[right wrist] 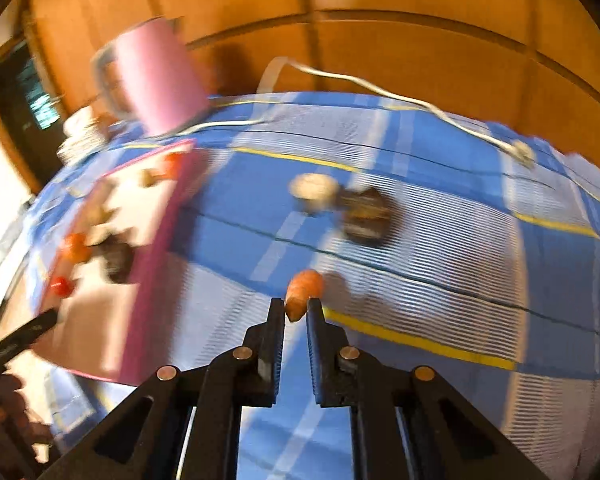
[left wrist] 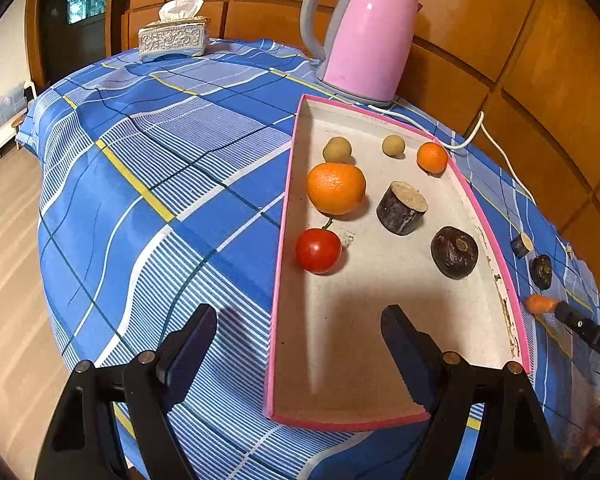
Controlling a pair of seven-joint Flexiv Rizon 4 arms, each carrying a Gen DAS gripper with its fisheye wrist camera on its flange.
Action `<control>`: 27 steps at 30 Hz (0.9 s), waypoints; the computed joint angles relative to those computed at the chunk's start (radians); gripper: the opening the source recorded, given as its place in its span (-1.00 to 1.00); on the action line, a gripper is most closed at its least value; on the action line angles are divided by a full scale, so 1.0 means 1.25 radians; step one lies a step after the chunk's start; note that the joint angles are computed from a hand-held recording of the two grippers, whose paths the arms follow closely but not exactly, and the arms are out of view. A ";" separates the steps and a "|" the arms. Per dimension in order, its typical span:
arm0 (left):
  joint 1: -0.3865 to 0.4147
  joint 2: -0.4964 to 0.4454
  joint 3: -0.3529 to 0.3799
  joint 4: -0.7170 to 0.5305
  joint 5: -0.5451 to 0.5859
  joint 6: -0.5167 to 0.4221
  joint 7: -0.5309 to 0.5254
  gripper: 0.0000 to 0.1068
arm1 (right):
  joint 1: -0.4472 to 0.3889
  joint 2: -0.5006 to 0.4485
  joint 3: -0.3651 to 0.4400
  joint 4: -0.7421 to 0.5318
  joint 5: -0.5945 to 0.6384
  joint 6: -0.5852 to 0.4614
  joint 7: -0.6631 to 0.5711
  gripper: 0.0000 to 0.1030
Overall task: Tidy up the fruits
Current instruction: 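Lift the carrot with the right tool and carry it toward the tray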
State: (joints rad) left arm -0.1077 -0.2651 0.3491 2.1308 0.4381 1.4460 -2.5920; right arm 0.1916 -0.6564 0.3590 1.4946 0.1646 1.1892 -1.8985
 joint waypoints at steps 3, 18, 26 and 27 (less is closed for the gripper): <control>0.006 -0.001 -0.005 0.003 -0.007 0.004 0.005 0.58 | -0.016 -0.002 0.062 -0.024 0.028 -0.051 -0.061 -0.79; -0.001 -0.005 0.004 0.010 -0.023 0.015 0.018 0.58 | 0.050 0.005 0.091 -0.093 0.192 -0.256 -0.259 -0.61; 0.000 -0.011 -0.001 0.011 -0.046 0.022 0.041 0.59 | 0.074 0.027 -0.035 -0.040 0.168 -0.137 -0.150 -0.60; -0.004 -0.012 0.000 0.010 -0.047 0.021 0.043 0.59 | 0.074 0.023 -0.042 -0.038 0.150 -0.132 -0.130 -0.60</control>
